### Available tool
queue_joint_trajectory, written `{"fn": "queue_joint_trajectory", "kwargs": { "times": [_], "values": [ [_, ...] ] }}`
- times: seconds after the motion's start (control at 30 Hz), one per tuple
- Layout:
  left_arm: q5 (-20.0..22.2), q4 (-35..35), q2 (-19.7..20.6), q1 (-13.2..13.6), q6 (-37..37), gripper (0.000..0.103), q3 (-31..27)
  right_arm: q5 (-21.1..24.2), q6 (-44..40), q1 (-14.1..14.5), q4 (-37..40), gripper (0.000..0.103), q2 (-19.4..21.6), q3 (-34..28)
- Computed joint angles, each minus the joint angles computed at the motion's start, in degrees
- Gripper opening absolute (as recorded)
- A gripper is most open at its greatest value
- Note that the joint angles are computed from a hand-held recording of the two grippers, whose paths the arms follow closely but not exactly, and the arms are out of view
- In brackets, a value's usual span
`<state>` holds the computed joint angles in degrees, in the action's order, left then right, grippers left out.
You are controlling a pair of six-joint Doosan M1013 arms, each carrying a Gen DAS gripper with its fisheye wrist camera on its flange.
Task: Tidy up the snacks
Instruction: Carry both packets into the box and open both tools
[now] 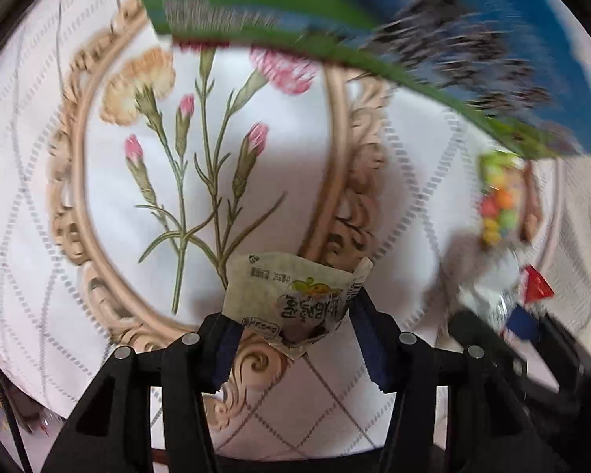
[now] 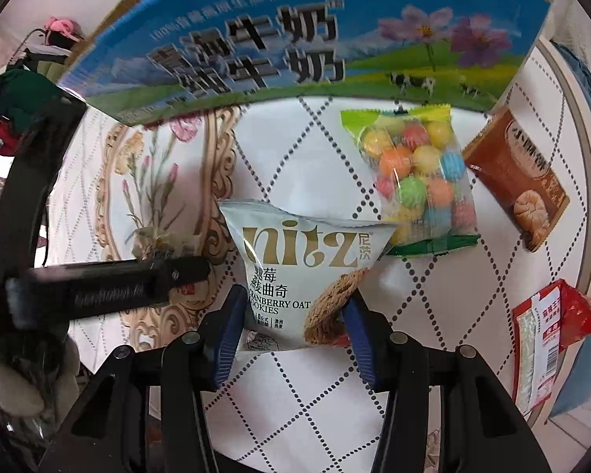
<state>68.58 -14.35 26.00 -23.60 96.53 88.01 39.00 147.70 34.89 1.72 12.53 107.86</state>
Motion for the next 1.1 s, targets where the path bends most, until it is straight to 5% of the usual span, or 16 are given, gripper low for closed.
{"fn": "queue_joint_trajectory", "kwargs": {
  "times": [0.23,0.47,0.63,0.83,1.0,1.03,1.07,1.1],
  "values": [
    [-1.42,-7.59,-3.95,1.89,3.82,0.05,-5.03,-4.47,0.68,-0.27,-2.66,0.052,-5.12,-0.43],
    [-0.79,-2.36,0.87,1.81,7.91,0.05,-19.09,-6.88,-3.09,-3.4,-5.88,0.052,-4.39,-6.37],
    [8.67,5.98,10.74,0.61,6.0,0.051,-32.83,-6.43,-7.82,-6.67,-2.77,0.052,0.41,-11.72],
    [16.32,10.75,16.8,-0.13,6.14,0.051,-40.24,-5.32,-13.33,-9.75,6.14,0.052,5.22,-14.99],
    [23.93,10.74,20.54,-0.25,4.91,0.053,-45.11,-6.0,-19.65,-12.31,20.79,0.054,7.23,-14.11],
    [24.56,10.68,20.88,-0.24,4.41,0.053,-45.47,-5.28,-21.6,-12.91,24.06,0.066,7.74,-14.13],
    [24.53,10.93,20.94,-0.32,4.26,0.06,-45.41,-4.42,-23.17,-13.4,26.73,0.088,8.15,-14.08],
    [24.63,11.45,21.08,-0.46,4.42,0.07,-45.44,-3.79,-22.76,-13.43,26.43,0.097,8.28,-14.15]
  ]
}}
